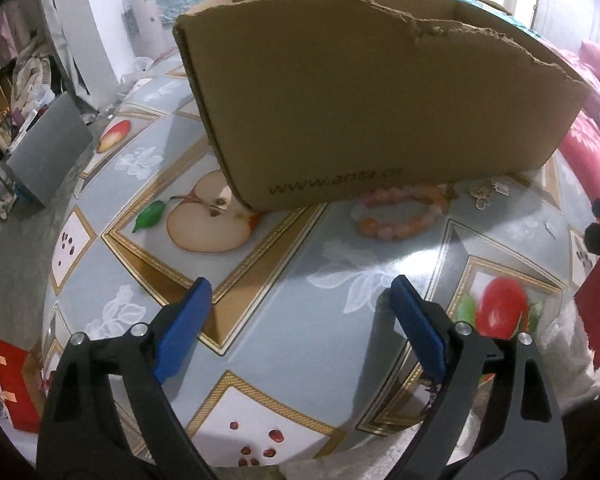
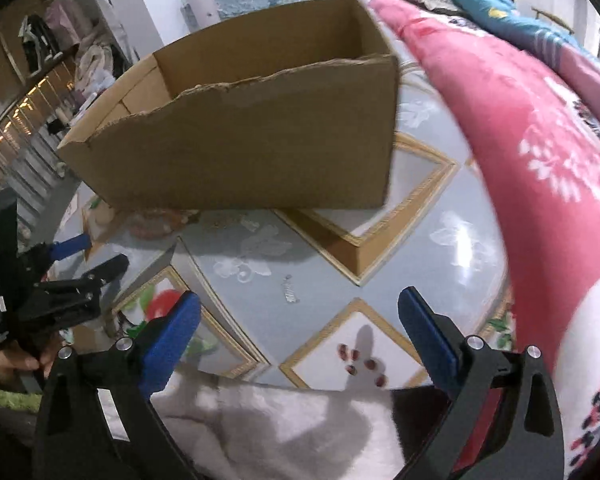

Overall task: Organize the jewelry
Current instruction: 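Move both grippers back toward the pale pink bead bracelet, then lower the left gripper onto the pale pink bead bracelet and close it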

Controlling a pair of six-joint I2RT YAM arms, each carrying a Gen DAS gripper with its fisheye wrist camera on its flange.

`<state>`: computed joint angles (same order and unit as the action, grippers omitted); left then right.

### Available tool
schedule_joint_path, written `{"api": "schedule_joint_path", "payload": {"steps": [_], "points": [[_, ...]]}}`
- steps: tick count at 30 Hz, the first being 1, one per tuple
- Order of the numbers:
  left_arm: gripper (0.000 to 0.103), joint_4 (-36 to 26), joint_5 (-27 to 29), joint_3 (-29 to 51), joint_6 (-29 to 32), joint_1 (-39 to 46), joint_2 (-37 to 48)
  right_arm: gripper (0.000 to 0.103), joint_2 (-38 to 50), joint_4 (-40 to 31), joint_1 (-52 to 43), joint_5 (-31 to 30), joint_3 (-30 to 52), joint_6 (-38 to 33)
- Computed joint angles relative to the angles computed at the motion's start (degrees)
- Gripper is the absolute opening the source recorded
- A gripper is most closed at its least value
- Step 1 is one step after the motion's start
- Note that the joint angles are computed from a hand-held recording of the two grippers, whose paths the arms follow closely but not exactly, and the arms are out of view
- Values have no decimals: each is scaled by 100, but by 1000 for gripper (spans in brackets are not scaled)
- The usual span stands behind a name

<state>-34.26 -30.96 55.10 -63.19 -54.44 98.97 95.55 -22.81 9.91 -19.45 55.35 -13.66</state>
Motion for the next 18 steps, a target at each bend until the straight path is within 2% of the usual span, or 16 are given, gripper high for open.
{"api": "schedule_joint_path", "payload": {"steps": [2, 5, 8, 15, 18], "points": [[95, -45, 0, 31, 22, 26, 39, 96, 23, 44, 100, -215, 40, 27], [95, 43, 191, -34, 144, 129, -49, 89, 120, 37, 202, -471, 224, 68], [95, 143, 450, -108, 228, 281, -150, 81, 206, 127, 237, -691, 378, 201], [96, 284, 469, -241, 518, 409, -260, 54, 679, -85, 407, -1577, 946, 399], [96, 310, 575, -225, 713, 526, -293, 48, 708, 56, 566, -1568, 1016, 478]]}}
